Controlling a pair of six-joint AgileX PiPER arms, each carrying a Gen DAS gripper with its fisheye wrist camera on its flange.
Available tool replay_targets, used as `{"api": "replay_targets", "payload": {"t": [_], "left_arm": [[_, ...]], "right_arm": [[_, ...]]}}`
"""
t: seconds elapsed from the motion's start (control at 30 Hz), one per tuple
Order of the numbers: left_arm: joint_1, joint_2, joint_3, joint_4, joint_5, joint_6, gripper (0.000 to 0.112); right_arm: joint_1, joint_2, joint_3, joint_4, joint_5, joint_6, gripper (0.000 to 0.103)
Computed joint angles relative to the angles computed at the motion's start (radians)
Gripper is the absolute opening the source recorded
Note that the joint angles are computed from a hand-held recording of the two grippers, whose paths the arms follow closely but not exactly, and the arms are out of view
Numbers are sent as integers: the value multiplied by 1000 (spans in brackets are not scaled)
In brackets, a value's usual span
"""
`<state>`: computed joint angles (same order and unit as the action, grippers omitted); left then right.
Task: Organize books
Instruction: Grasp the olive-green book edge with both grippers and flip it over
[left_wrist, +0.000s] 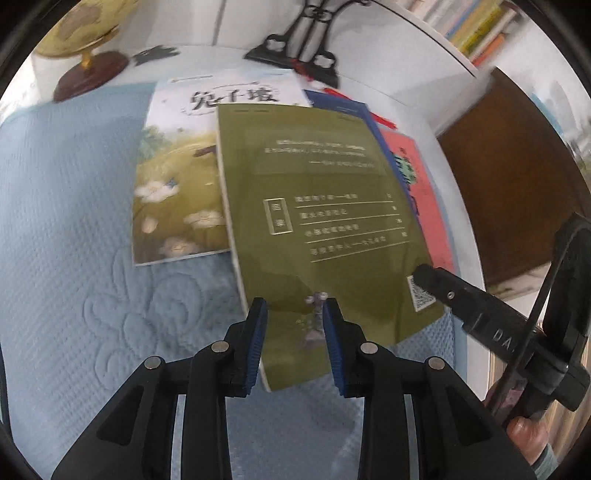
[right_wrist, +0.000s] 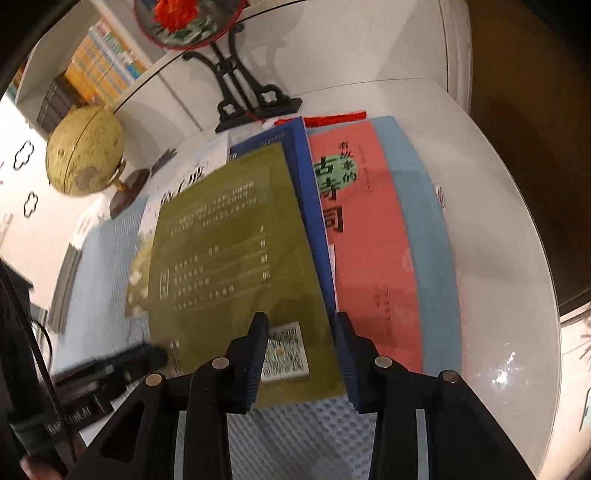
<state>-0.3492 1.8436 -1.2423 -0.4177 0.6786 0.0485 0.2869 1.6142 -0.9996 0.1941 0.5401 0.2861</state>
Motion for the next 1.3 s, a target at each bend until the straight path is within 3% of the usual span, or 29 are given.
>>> {"api": "replay_targets", "payload": {"t": [0.1, 0.2, 0.3, 0.43, 0.6, 0.8, 0.9, 0.97, 1.17, 1.3], "left_arm": [[-4, -11, 14, -84, 59, 140, 28], [-56, -64, 84, -53, 66, 182, 28], [-91, -125, 170, -10, 69, 181, 28], [-15, -167, 179, 28, 53, 145, 28], [50, -101, 64, 147, 22, 31, 28], [-3, 5, -10, 175, 29, -2, 29], [-10, -6, 13, 132, 16, 44, 30], [-24, -27, 36, 158, 8, 35, 30], [-39, -105, 138, 125, 33, 96, 30], [-41, -106, 144, 149, -4, 33, 30]], "right_arm": [[6, -37, 44, 95, 11, -64, 36], [39, -72, 86, 178, 43, -120, 36], [110, -139, 163, 117, 43, -35, 36], [91, -184, 192, 110, 42, 4, 36], [54, -109, 132, 155, 22, -29, 38], [63, -98, 135, 161, -19, -25, 38], [46, -110, 156, 203, -32, -79, 39], [6, -125, 179, 309, -26, -184, 39], [-42, -165, 204, 400, 65, -363, 40], [-51, -176, 229, 432, 28, -375, 39]]}}
